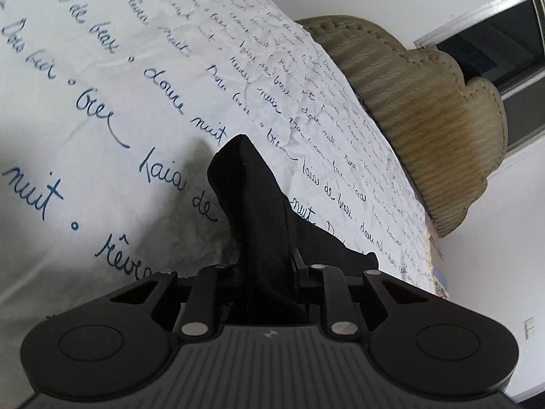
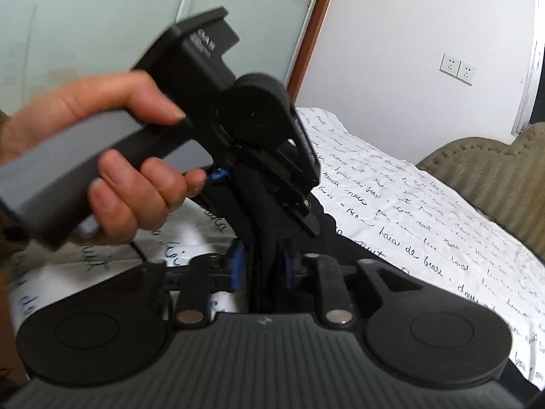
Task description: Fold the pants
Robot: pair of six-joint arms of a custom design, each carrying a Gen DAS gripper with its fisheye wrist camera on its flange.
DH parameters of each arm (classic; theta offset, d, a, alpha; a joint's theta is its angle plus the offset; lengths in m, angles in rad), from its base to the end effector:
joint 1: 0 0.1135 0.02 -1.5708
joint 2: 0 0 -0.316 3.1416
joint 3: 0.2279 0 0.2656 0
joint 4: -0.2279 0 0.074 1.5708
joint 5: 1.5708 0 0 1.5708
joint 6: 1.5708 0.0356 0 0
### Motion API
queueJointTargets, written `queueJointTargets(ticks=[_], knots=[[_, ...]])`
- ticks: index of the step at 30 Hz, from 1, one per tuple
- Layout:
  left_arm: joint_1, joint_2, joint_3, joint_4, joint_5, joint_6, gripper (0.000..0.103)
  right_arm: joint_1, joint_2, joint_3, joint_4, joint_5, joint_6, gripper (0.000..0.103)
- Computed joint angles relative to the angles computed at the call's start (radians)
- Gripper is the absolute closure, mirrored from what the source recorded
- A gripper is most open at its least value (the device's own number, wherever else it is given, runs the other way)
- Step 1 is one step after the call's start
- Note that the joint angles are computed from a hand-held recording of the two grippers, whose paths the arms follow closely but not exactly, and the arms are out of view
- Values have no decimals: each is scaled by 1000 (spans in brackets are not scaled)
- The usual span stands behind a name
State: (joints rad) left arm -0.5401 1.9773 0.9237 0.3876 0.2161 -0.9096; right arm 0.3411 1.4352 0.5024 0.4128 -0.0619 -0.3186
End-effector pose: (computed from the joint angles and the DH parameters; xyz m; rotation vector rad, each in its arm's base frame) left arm 0.3482 -0.2177 0.1413 -0.3192 2.4030 -0.9766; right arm 0.2581 0.0939 0.2001 -0.7125 1.9655 0.0783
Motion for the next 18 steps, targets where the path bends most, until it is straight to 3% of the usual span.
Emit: queueJointTargets(ticks=[2, 4, 11, 16, 18], knots=[[-7, -4, 11, -20, -12, 5, 83, -53, -56, -25, -24, -49, 16, 55], [-11, -10, 16, -31, -16, -7, 83, -96, -103, -47, -48, -59, 14, 45], [-26, -35, 26, -41, -25, -25, 84, -63, -107, -130, -37, 33, -52, 45], [-41, -41, 31, -55, -54, -29, 84, 39, -27, -225, 162, 201, -129, 45], [-45, -46, 29, -55, -61, -41, 84, 62, 20, -242, 240, 265, -158, 52]])
